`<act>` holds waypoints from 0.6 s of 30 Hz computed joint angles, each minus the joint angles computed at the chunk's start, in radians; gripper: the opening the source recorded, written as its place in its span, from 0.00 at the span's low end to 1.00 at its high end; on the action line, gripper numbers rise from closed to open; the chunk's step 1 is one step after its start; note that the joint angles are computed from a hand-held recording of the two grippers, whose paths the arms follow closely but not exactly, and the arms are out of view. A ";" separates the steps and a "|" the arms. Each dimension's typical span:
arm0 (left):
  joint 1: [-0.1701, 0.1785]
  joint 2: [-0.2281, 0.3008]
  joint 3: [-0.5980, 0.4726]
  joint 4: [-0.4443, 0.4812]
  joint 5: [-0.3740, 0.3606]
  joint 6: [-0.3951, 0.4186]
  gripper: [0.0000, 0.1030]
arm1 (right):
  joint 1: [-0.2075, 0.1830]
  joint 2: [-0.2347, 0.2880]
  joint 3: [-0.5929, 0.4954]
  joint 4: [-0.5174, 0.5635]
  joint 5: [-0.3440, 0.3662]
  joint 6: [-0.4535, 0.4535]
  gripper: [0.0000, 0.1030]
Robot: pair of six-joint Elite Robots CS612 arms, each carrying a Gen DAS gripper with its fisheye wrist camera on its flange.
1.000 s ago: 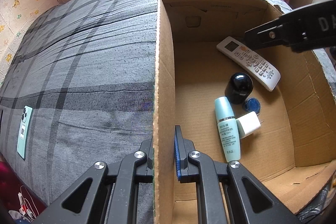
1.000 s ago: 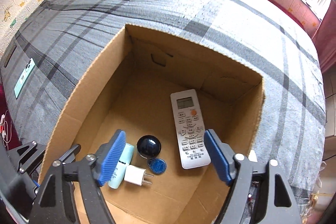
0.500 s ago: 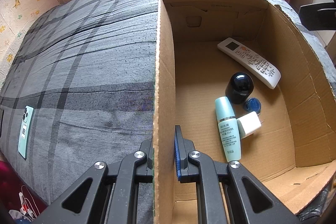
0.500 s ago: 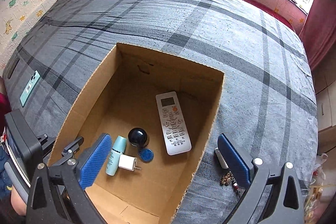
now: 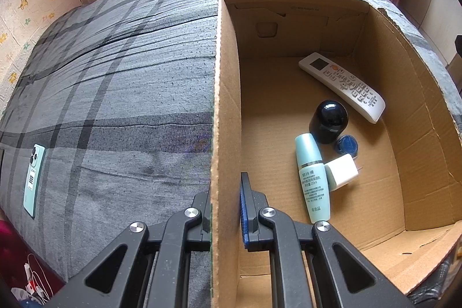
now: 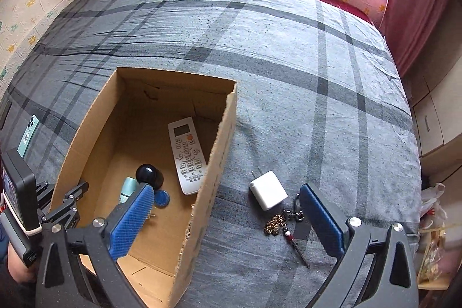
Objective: Organize rigid objects
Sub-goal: 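Withdraw the right gripper from the box toward the keychain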
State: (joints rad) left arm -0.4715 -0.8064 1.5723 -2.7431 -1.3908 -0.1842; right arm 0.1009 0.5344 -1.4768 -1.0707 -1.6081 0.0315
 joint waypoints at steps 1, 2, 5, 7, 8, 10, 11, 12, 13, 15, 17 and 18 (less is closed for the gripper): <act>0.000 0.000 0.000 0.000 0.000 -0.001 0.12 | -0.004 0.004 -0.007 0.004 -0.003 0.007 1.00; 0.000 0.001 0.000 0.000 -0.001 -0.002 0.12 | -0.008 0.008 -0.015 0.010 -0.006 0.014 1.00; -0.001 0.000 -0.001 0.000 0.001 -0.001 0.12 | -0.019 0.020 -0.035 0.024 -0.021 0.037 1.00; -0.001 0.001 -0.001 0.001 0.002 -0.001 0.12 | -0.024 0.031 -0.048 0.031 -0.044 0.045 1.00; -0.001 0.001 -0.001 0.001 0.002 -0.001 0.12 | -0.026 0.037 -0.055 0.032 -0.057 0.049 1.00; -0.001 0.001 -0.001 0.001 0.004 0.000 0.12 | -0.031 0.050 -0.066 0.040 -0.073 0.058 1.00; -0.002 0.001 -0.001 0.001 0.004 0.000 0.12 | -0.035 0.056 -0.071 0.045 -0.072 0.065 1.00; -0.001 0.001 -0.001 0.001 0.003 -0.001 0.12 | -0.039 0.062 -0.076 0.050 -0.068 0.075 1.00; -0.002 0.001 -0.001 0.001 0.003 -0.001 0.12 | -0.043 0.069 -0.080 0.054 -0.062 0.084 1.00; -0.002 0.001 -0.001 0.000 0.004 0.000 0.12 | -0.048 0.082 -0.089 0.059 -0.055 0.097 1.00; -0.002 0.001 0.000 -0.001 0.004 0.000 0.12 | -0.051 0.095 -0.095 0.062 -0.059 0.108 1.00; -0.001 0.001 0.000 -0.001 0.003 0.000 0.12 | -0.054 0.103 -0.098 0.061 -0.055 0.115 1.00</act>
